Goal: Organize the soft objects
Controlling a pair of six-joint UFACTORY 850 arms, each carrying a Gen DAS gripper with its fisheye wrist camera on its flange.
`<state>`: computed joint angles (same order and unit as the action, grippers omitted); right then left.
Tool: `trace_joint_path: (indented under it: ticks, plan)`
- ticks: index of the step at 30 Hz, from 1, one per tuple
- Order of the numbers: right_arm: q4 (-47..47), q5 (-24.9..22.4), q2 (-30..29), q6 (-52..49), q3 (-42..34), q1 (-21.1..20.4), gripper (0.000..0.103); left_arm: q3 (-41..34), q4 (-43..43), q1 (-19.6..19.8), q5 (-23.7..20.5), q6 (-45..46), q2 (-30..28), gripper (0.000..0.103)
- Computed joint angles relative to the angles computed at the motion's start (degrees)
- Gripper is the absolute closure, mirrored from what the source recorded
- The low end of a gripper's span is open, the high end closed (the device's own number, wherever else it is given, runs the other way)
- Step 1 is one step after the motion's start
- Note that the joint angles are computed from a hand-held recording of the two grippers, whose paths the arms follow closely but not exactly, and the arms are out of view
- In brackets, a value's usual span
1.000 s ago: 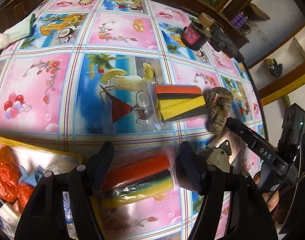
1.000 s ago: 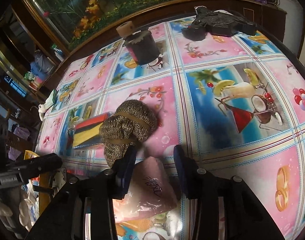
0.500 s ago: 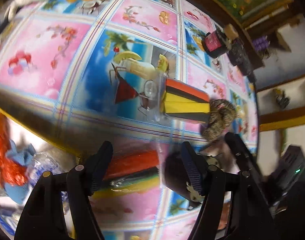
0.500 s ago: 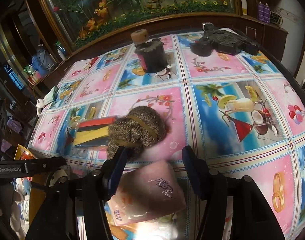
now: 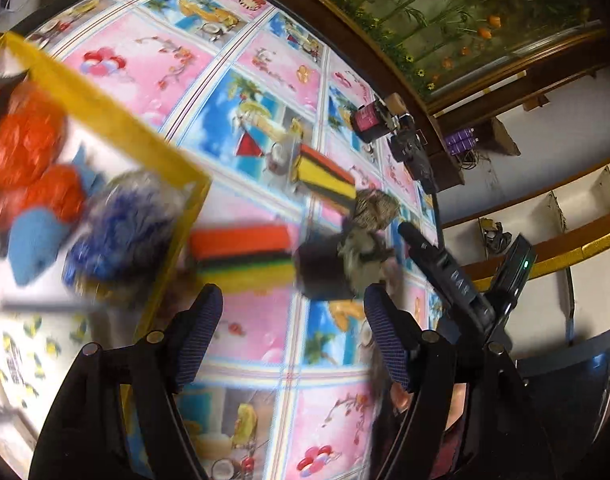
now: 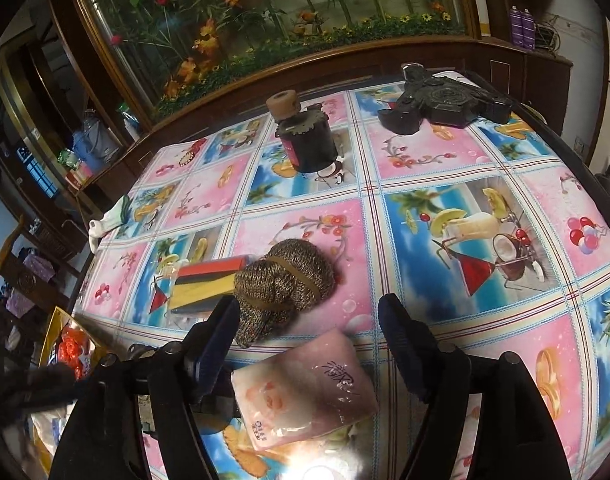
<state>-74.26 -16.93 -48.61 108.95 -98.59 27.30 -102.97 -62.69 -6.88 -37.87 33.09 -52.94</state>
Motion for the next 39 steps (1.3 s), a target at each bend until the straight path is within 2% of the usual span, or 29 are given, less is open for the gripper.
trace_joint_path:
  ticks: [3,7,8,11,14,16,19,21,25,27,31,34,39]
  plan:
    - [0.96,0.05,-0.34,-0.98,-0.37,0.13,0.030,-1.65,-1.13,0.68,0.15,0.03,-1.71,0.032]
    - [1.08,-1.04,-0.63,-1.67,-0.72,0.45,0.030,-6.12,7.00,-0.44,10.34,-2.84,-2.95,0.032]
    - [1.09,-1.12,-0.66,-1.73,-0.79,0.46,0.030,-8.87,10.08,-0.61,9.98,-4.30,-4.50,0.032]
    - [2.45,-1.51,-0.87,-3.18,-1.12,0.38,0.029,-17.17,24.24,-1.99,3.44,-9.49,-8.92,0.032]
    - [6.49,-0.87,-1.32,-6.36,-1.79,-0.22,0.029,-19.20,37.96,-4.71,3.88,-12.22,-10.07,0.032]
    - [8.98,-0.54,-1.60,-8.20,-2.18,-0.60,0.029,-23.40,40.12,-5.02,-0.62,-14.79,-12.86,0.032]
    - [12.57,-1.84,-2.37,-11.82,-3.39,-0.59,0.029,-24.07,44.85,-5.79,-2.37,-18.58,-13.35,0.032]
    - [15.00,-3.95,-3.32,-14.94,-4.94,-0.24,0.029,-22.62,43.38,-5.67,-3.90,-17.21,-12.50,0.032]
    - [20.98,-9.51,-6.09,-23.47,-9.48,0.74,0.029,-15.00,43.39,-6.22,-1.86,-15.29,-8.20,0.032]
    - [23.26,-12.87,-7.70,-27.12,-12.00,1.30,0.029,-11.69,39.04,-6.13,-2.82,-12.12,-6.37,0.032]
    - [26.99,-18.94,-9.93,-31.58,-15.54,2.06,0.029,-3.61,39.34,-7.48,2.99,-9.51,-2.00,0.032]
    - [28.39,-21.72,-9.34,-31.62,-14.47,2.38,0.030,0.81,37.74,-8.10,5.69,-6.40,0.48,0.032]
    - [26.84,-20.95,-4.56,-29.81,-6.40,4.06,0.031,6.40,33.20,-8.76,7.79,-0.24,3.67,0.032]
